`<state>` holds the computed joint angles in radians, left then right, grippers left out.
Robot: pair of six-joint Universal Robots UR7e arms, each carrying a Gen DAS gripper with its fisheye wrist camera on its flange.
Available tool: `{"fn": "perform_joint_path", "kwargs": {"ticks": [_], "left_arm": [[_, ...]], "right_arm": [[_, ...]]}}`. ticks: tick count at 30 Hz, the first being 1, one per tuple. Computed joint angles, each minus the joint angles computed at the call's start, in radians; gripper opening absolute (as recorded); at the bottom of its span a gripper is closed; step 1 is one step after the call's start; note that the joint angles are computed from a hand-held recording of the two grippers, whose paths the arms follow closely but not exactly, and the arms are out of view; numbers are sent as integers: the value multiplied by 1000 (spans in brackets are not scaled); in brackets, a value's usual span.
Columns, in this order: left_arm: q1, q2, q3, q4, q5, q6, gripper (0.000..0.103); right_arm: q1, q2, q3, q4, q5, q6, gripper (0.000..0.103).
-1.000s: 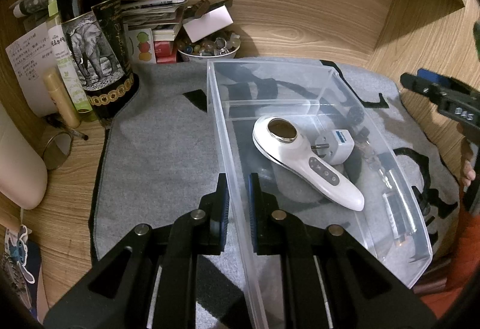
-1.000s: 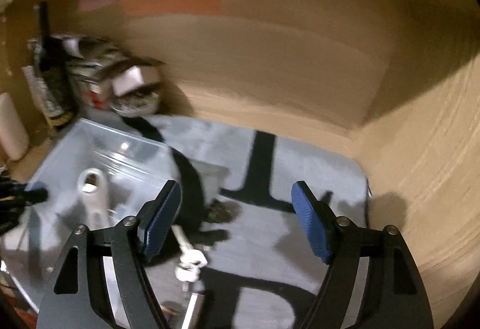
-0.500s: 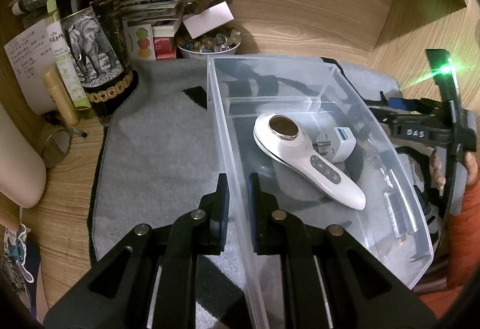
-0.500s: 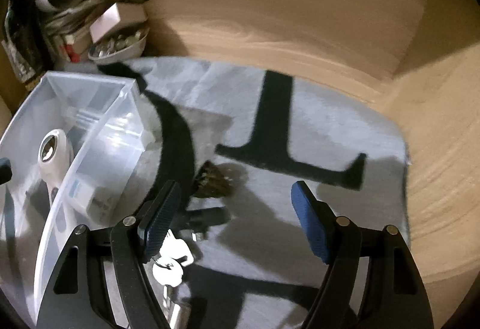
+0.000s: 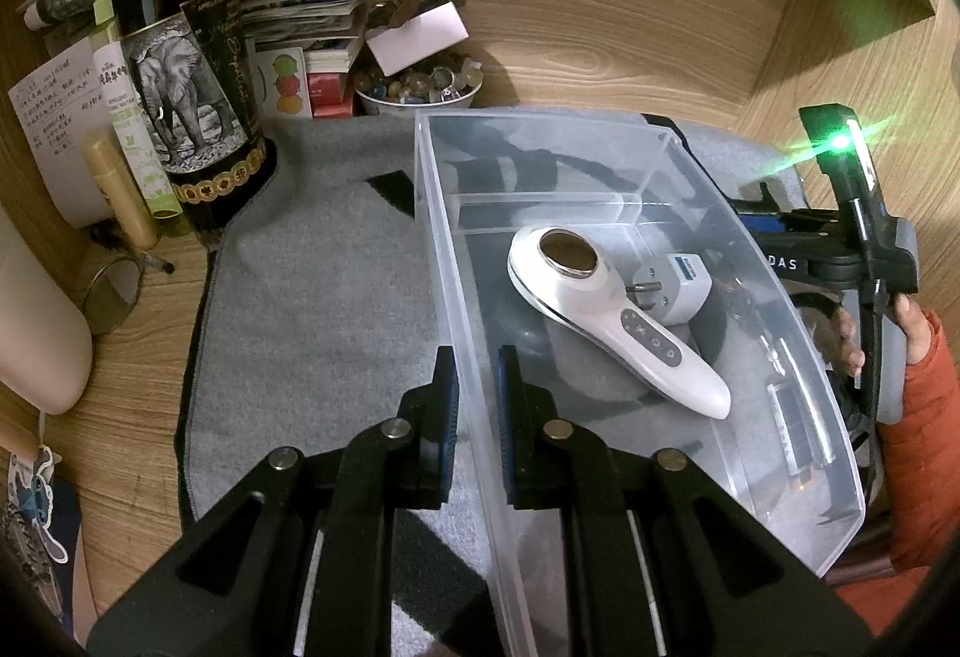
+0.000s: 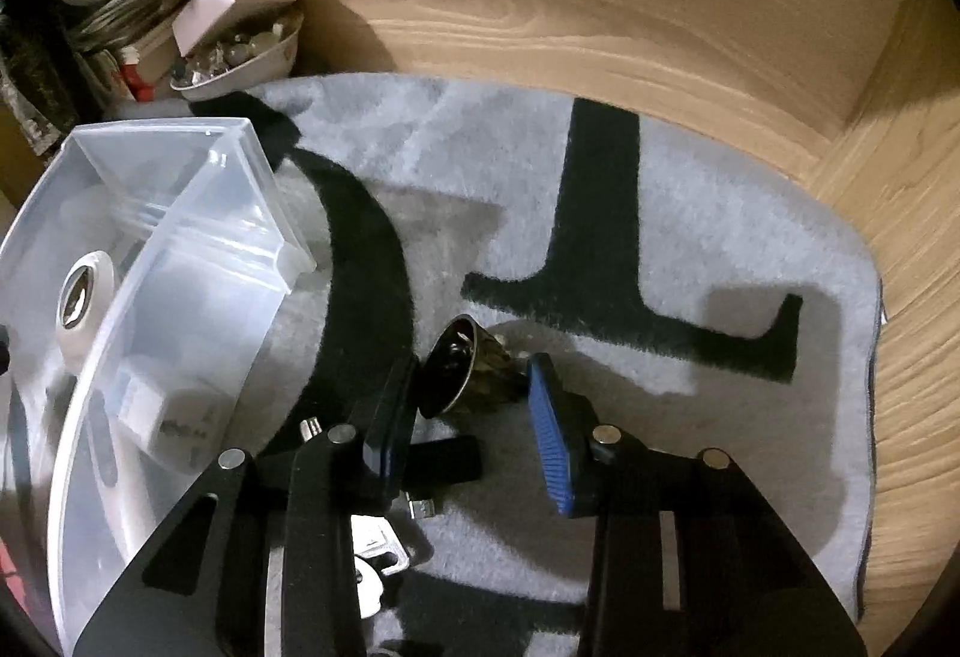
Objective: Organize rigid objects
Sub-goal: 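Grasp the black cone-shaped metal piece with the right gripper, then carry the black cone piece into the box and open the right gripper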
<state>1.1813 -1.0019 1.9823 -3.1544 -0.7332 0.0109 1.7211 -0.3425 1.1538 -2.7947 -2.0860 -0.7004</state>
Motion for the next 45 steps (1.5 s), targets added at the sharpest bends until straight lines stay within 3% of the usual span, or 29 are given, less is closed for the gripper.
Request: {"fn": "perform_joint_path", "kwargs": {"ticks": [15, 27, 45], "left_arm": [[-2, -2, 2, -2, 3, 3, 11], [-1, -3, 1, 0, 2, 4, 11], [-4, -10, 14, -14, -4, 3, 11]], "right_arm": [[50, -126, 171, -194, 131, -64, 34], [93, -138, 206, -220, 235, -129, 34], [111, -30, 92, -49, 161, -133, 34]]}}
